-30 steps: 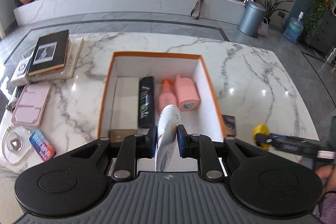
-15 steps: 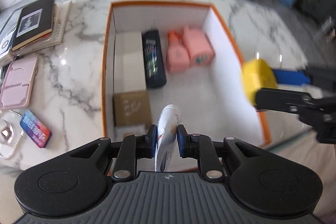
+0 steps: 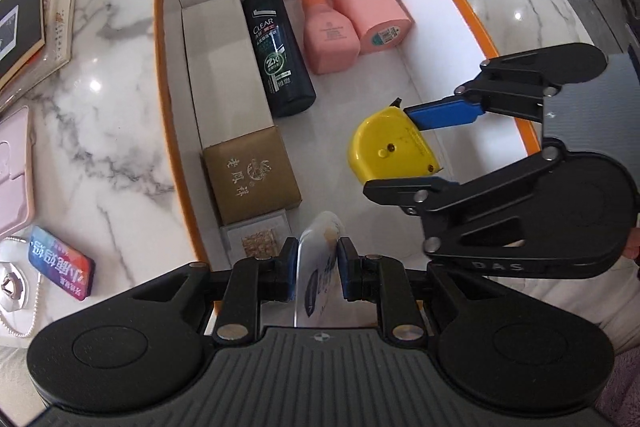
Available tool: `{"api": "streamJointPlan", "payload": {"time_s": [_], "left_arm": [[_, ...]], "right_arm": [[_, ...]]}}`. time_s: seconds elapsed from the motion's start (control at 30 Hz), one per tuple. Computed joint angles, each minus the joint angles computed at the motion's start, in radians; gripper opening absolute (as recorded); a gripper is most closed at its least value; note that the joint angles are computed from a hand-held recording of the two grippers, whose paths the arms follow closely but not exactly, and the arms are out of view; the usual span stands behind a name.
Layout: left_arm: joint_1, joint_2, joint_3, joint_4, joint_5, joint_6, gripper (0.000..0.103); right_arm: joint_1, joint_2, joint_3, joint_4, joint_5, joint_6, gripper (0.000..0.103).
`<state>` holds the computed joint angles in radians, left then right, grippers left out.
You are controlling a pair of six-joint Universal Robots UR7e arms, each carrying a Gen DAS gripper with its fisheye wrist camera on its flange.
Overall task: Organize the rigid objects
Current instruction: 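Lower the white tube and tape measure into the box and open both grippers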
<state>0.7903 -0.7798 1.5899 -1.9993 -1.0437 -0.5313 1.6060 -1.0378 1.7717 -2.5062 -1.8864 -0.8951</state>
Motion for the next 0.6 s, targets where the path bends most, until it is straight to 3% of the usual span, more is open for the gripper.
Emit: {"api": "streamJointPlan", "payload": {"time_s": [0.2,0.33,0.5,0.6], "left_arm": [[0.002,0.019,-0.005,0.003,0.014,-0.042,0.025],[0.014,-0.01,0.028,-0.063,-0.02,-0.082,0.029],[-0.002,-0.05,0.069,-0.111,0.004,-0.123,0.034],[-0.012,-0.056,0.09,-0.147,0.032,-0.125,0.02]], "right_arm": [[0.006,0.044,-0.022,-0.023,-0.051,-0.052,0.055],[0.002,0.057,-0.034,-0.028,-0.062,-0.056,0.055],[0.006,0.049,-0.02,-0.026,-0.077,-0.101,0.055],[0.013,0.048,0.001,-0.042,-0.089,-0.153,0.055]]}}
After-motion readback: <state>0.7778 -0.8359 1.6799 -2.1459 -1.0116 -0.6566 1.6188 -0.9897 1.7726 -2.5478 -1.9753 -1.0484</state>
